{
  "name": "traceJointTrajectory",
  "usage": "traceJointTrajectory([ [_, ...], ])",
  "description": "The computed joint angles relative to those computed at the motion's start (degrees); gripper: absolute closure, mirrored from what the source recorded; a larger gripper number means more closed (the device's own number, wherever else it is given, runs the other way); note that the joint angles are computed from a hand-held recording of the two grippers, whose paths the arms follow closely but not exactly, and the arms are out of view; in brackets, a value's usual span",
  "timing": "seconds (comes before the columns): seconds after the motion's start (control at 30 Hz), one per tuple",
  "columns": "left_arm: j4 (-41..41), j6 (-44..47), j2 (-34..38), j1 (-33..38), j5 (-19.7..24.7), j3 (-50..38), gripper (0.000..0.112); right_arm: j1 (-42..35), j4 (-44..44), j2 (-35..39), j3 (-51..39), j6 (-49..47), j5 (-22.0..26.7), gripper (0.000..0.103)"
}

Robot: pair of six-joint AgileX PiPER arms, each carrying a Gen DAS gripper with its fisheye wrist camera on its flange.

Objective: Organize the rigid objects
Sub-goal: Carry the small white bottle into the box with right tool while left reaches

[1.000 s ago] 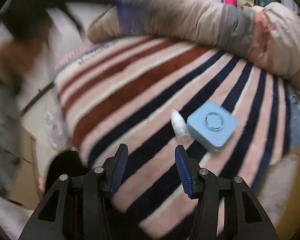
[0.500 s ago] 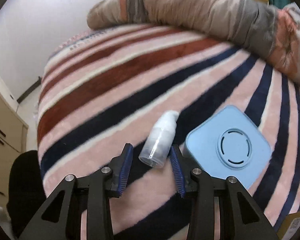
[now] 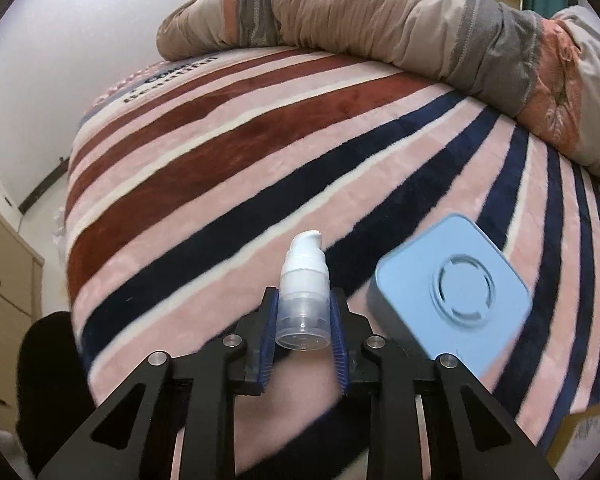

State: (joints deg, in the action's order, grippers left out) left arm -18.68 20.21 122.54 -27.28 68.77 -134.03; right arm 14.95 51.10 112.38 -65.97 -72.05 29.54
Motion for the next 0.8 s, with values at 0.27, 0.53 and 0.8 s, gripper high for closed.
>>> traceJointTrajectory([
  [0.27,9.7,-3.1,-11.6,10.3,-18.8,26.4,0.031,-8.3,-2.7,-20.1,12.3,2.6,10.6,0.083],
  [0.53,3.7,0.4,-6.8,13.5,-27.5,37.9,0.031,-28.9,-3.1,-38.7,6.7,3.6,27.7,0.083],
  [0.8,6.9,-7.4,1.7,8.3,-30.8,38.2,0.029,-36.1,-16.0,-26.1,-2.5,15.0,20.8,0.083],
])
